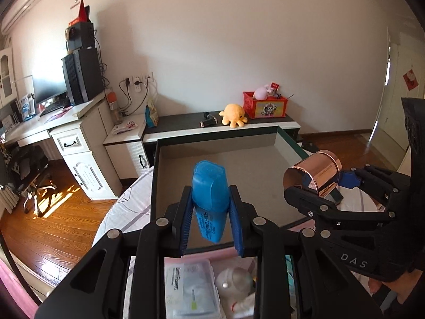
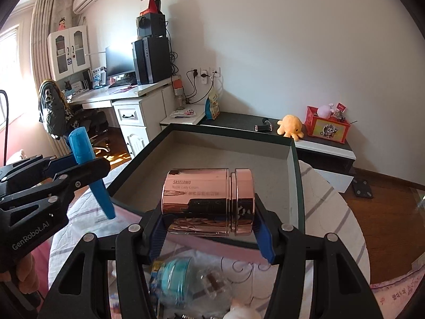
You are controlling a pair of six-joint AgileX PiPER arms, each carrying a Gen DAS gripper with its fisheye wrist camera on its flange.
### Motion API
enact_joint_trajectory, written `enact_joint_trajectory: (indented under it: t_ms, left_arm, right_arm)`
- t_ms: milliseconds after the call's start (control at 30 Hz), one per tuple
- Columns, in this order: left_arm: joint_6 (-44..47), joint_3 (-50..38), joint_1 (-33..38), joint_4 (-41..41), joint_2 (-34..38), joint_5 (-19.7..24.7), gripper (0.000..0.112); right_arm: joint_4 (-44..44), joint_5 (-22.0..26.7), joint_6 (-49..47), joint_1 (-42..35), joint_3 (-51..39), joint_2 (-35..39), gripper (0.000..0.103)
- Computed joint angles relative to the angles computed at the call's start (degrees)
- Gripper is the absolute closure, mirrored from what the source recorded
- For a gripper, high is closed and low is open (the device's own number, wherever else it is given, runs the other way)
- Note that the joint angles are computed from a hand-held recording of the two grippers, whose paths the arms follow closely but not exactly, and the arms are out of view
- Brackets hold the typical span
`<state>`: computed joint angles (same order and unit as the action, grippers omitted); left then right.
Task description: Organize rigid objects
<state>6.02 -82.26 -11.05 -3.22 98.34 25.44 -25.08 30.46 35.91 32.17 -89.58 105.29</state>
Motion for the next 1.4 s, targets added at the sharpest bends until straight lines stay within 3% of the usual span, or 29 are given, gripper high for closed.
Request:
enact_joint_trajectory:
  t_ms: [267, 333, 400, 433, 500, 600, 633, 733, 767, 867, 967, 1167, 1400]
  left_arm:
    - [-1.27, -16.88, -0.39, 0.83, 15.23, 12.1, 0.086]
    - [-1.23, -18.65, -0.08, 0.15, 16.38, 13.92, 0.086]
    - [-5.0, -17.4, -1.16, 4.37, 15.61, 12.55, 0.085]
    - [-6.62, -16.67, -1.47, 5.73, 15.12, 12.09, 0.08]
    - [-9.35, -15.09, -1.27, 7.42, 13.67, 11.5, 0.057]
    - [-13.47, -6.44, -0.52, 10.54, 7.28, 5.24, 0.031]
    - [-14.71, -2.42, -0.46, 11.66, 4.21, 2.41, 0.029]
    - [-21.39, 8.64, -0.8, 18.89, -5.02, -3.6, 0.016]
    - [-26.41, 12.44, -1.29, 23.96, -8.27, -5.22, 0.011]
    - [-42.23, 22.87, -3.02, 39.12, -18.36, -7.7, 0.009]
    - [-42.03, 29.15, -3.16, 38.05, -27.27, -7.68, 0.009]
    - [-52.77, 37.38, -10.85, 48.62, -42.68, 0.25, 0.009]
    - [-67.83, 40.87, -30.84, 62.18, -54.4, 19.44, 0.009]
  right_arm:
    - [15.56, 9.69, -13.47, -5.08, -16.6, 14.23, 0.045]
    - [17.28, 11.87, -14.57, -5.73, -18.88, 15.97, 0.045]
    - [16.53, 10.77, -13.52, -5.73, -17.67, 15.03, 0.045]
    - [16.11, 10.14, -13.16, -5.7, -16.92, 14.46, 0.045]
    - [14.79, 8.39, -10.68, -5.39, -14.63, 12.88, 0.044]
    - [13.13, 4.57, -6.98, -4.72, -8.35, 8.27, 0.043]
    - [11.0, 2.94, -4.38, -4.13, -5.22, 5.9, 0.037]
    - [-1.62, -0.74, 8.74, -0.39, 3.69, -1.33, 0.02]
    - [-7.34, -1.02, 14.43, 1.38, 6.76, -4.0, 0.02]
    - [-21.79, 0.12, 30.22, 7.12, 14.54, -11.37, 0.02]
    - [-33.39, 6.15, 43.42, 14.66, 19.9, -16.93, 0.019]
    - [-42.54, 20.38, 56.29, 29.01, 25.77, -24.2, 0.017]
    - [-45.94, 37.57, 62.26, 44.07, 27.77, -27.94, 0.016]
